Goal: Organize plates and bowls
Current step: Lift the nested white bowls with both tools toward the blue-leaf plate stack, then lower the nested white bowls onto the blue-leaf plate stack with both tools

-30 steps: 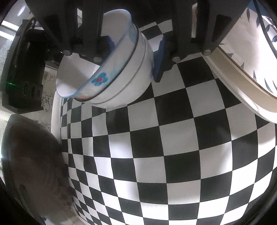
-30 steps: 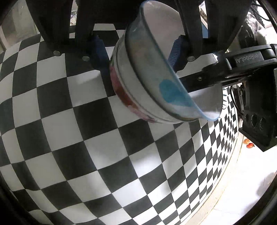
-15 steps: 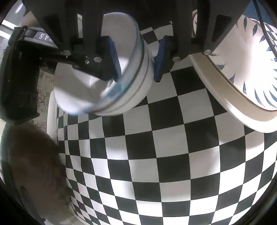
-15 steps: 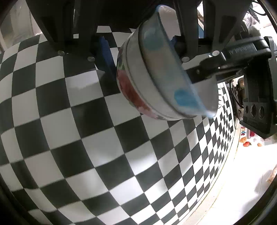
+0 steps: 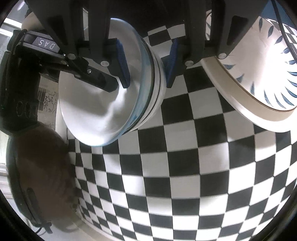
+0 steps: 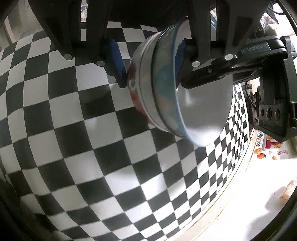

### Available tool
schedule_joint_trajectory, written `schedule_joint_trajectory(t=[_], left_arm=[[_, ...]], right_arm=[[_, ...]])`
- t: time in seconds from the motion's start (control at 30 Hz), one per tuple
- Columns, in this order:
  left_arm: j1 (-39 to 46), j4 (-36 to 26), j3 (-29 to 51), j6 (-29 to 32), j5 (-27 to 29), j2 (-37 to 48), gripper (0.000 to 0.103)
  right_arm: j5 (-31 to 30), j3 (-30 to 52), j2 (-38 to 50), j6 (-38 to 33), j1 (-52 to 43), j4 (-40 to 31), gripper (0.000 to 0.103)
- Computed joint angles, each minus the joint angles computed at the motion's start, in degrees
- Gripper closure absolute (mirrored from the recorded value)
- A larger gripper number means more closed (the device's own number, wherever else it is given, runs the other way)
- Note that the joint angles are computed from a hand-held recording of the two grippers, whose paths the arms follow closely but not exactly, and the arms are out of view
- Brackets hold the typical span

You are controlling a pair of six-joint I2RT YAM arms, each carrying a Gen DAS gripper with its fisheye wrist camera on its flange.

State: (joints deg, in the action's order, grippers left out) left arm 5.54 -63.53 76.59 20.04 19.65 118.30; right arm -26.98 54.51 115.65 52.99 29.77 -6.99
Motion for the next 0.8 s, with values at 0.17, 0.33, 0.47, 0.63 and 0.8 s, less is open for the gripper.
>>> schedule_joint_trajectory(t=[0.17,0.33,0.47,0.63,0.8], left_arm=[[1.3,-1.8,1.9,0.5,0.0,-1.6,0.068],[4.8,-4.2,3.9,2.5,-0.2,-3.5,0.068],[9.2,-6.9,6.1,5.1,-0.5,-4.5,0.068],[14.7,-9.4,8.3,8.0,-1.0,-5.2,0.068],[20.6,-11.3,10.5,10.8,-1.5,-4.8,0.068]], right_arm=[[0.3,3.5,-1.1,-1.1,0.7,-3.3,0.052],[1.0,8.6,-1.3,-2.4,2.4,-7.1,0.053],[1.2,13.3,-0.2,-2.3,4.5,-9.2,0.053],[1.9,21.1,2.9,-2.1,8.3,-12.2,0.053],[2.6,29.3,7.2,-1.3,12.4,-14.6,0.053]])
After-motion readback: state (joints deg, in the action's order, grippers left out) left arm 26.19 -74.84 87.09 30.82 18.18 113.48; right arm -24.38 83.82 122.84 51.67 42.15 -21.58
